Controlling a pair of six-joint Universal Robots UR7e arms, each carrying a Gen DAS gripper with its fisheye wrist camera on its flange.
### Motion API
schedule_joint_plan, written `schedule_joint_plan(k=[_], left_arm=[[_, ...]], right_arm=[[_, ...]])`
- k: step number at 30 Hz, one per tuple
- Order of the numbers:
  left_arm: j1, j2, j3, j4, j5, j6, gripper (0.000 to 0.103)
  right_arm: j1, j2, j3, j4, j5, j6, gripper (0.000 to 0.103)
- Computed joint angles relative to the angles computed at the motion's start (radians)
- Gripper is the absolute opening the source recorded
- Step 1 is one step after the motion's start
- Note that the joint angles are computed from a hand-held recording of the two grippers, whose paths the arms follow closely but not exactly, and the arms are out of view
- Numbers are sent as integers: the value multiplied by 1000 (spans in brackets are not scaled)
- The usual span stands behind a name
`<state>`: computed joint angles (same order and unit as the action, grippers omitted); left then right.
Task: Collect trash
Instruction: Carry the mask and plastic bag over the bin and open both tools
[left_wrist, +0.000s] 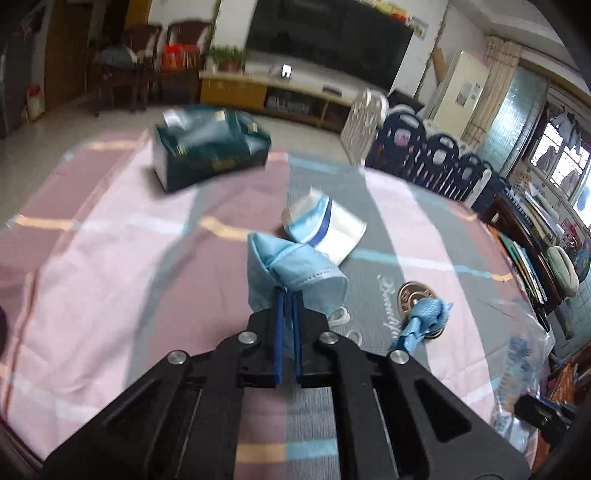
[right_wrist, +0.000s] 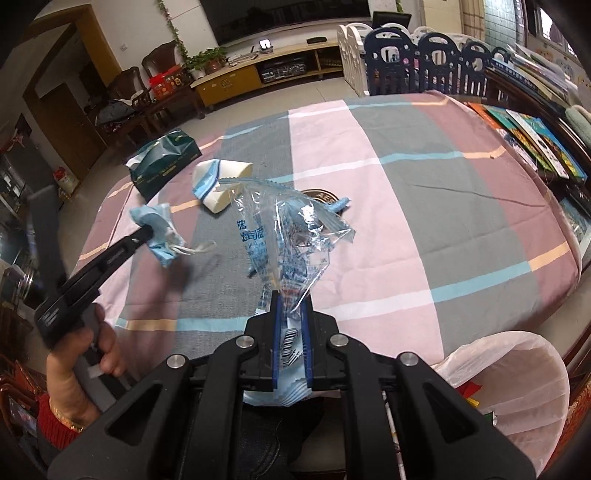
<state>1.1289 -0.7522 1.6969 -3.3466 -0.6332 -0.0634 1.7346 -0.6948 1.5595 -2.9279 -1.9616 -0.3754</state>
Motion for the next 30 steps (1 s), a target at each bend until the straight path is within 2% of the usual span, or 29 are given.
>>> schedule_joint_plan(k=[2, 4, 8, 10, 15, 19, 25, 30], left_arm=[[-38, -33, 69, -84, 35, 34, 5], [-73, -74, 145, -121, 75, 7, 5], [-112, -150, 259, -15, 77, -177, 5], [-128, -161, 288, 12, 58, -215, 6], [-169, -173, 329, -3, 39, -223, 5], [-205, -176, 333, 46, 76, -253, 6], [-287, -154, 303, 228, 181, -283, 6], [-330, -116, 281, 253, 145, -240, 6]], right_arm=[[12, -8, 16, -16, 5, -14, 11], [22, -14, 29, -32, 1, -25, 11], [36, -39, 59, -48, 13, -25, 11], [42, -59, 81, -66, 23, -31, 11], [44, -119, 136, -123, 37, -61, 11], [19, -177, 177, -146, 34, -64, 11], [-36, -245, 253, -177, -66, -93, 11], [-93, -297, 317, -205, -136, -106, 11]])
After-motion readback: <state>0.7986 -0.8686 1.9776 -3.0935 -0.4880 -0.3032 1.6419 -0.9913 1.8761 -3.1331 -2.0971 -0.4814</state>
